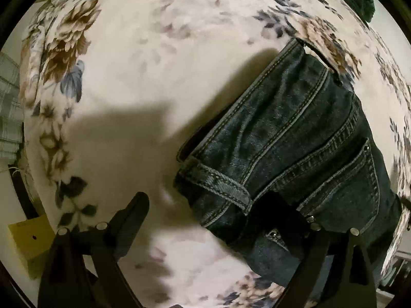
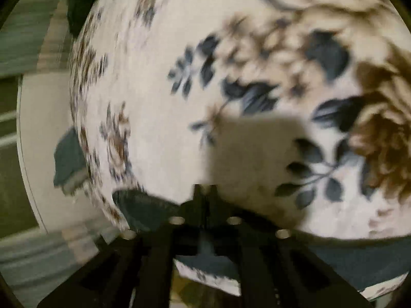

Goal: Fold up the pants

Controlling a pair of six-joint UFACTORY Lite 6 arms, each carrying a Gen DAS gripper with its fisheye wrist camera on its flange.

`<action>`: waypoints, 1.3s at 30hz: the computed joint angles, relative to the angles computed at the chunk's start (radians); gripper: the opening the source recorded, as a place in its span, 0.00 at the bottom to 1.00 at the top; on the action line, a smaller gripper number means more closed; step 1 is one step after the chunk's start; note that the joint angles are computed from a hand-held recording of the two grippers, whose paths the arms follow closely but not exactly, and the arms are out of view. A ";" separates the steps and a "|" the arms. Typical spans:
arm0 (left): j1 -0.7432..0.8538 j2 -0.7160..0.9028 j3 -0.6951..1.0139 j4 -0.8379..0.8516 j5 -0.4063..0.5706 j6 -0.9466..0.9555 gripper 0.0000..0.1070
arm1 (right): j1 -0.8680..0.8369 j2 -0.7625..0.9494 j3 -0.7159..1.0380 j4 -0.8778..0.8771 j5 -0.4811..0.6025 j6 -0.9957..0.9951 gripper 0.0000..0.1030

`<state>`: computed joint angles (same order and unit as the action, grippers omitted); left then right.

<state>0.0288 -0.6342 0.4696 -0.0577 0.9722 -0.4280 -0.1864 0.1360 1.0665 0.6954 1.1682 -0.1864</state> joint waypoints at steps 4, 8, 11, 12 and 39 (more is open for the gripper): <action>-0.011 0.002 -0.007 -0.010 -0.009 -0.011 0.89 | 0.105 0.100 0.012 0.038 0.008 -0.034 0.56; -0.022 0.000 -0.004 -0.008 -0.005 -0.015 0.89 | 0.236 0.014 -0.065 -0.052 -0.049 -0.005 0.25; 0.033 -0.015 -0.028 -0.035 -0.010 0.042 0.89 | 0.200 -0.117 -0.163 -0.033 0.005 -0.082 0.24; 0.038 -0.017 -0.031 -0.039 -0.012 0.044 0.89 | 0.201 -0.152 -0.183 -0.051 0.019 -0.092 0.24; 0.179 0.006 -0.044 -0.102 -0.012 0.220 0.89 | 0.145 -0.079 -0.082 -0.089 -0.114 0.038 0.21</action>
